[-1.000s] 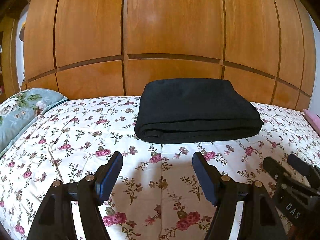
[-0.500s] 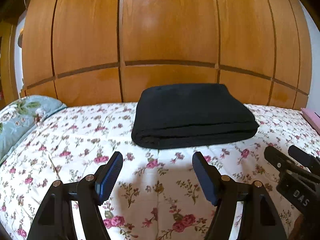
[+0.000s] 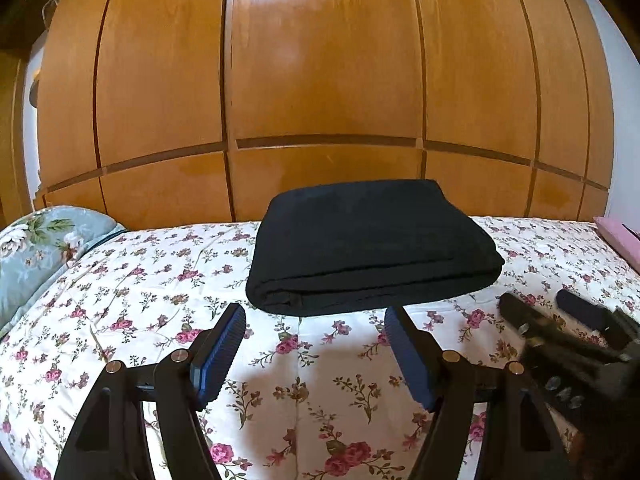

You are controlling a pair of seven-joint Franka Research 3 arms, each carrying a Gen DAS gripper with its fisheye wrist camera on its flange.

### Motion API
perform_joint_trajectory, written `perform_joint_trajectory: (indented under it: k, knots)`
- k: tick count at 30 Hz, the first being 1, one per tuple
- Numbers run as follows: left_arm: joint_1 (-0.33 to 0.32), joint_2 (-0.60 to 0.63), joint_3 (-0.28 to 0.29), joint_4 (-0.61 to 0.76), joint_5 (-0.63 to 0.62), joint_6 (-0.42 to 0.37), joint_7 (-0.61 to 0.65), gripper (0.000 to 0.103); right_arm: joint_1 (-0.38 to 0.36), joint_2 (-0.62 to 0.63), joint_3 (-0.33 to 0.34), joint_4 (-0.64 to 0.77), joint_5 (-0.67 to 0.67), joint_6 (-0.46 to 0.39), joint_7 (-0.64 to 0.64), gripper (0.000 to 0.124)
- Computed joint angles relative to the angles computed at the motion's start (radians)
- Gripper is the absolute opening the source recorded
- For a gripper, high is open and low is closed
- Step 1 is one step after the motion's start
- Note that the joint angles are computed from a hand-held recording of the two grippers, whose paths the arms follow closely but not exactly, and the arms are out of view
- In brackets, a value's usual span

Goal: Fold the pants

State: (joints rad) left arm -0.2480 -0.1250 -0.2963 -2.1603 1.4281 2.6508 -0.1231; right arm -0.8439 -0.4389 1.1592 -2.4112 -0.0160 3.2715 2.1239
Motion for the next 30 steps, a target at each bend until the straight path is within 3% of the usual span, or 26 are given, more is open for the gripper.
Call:
perform_joint_trajectory:
  k: [15,30]
  knots:
    - [-0.023,0.021,-0.003,0.013,-0.025,-0.061,0.046,0.073,-0.03,-0.04,0.033,-0.007,0.002,-0.001,0.003,0.074]
    - [-0.019,0.024,0.003,0.01,-0.041,-0.045,0.047,0.073,-0.042,-0.032,0.042,-0.002,-0.018,-0.005,-0.001,0.074]
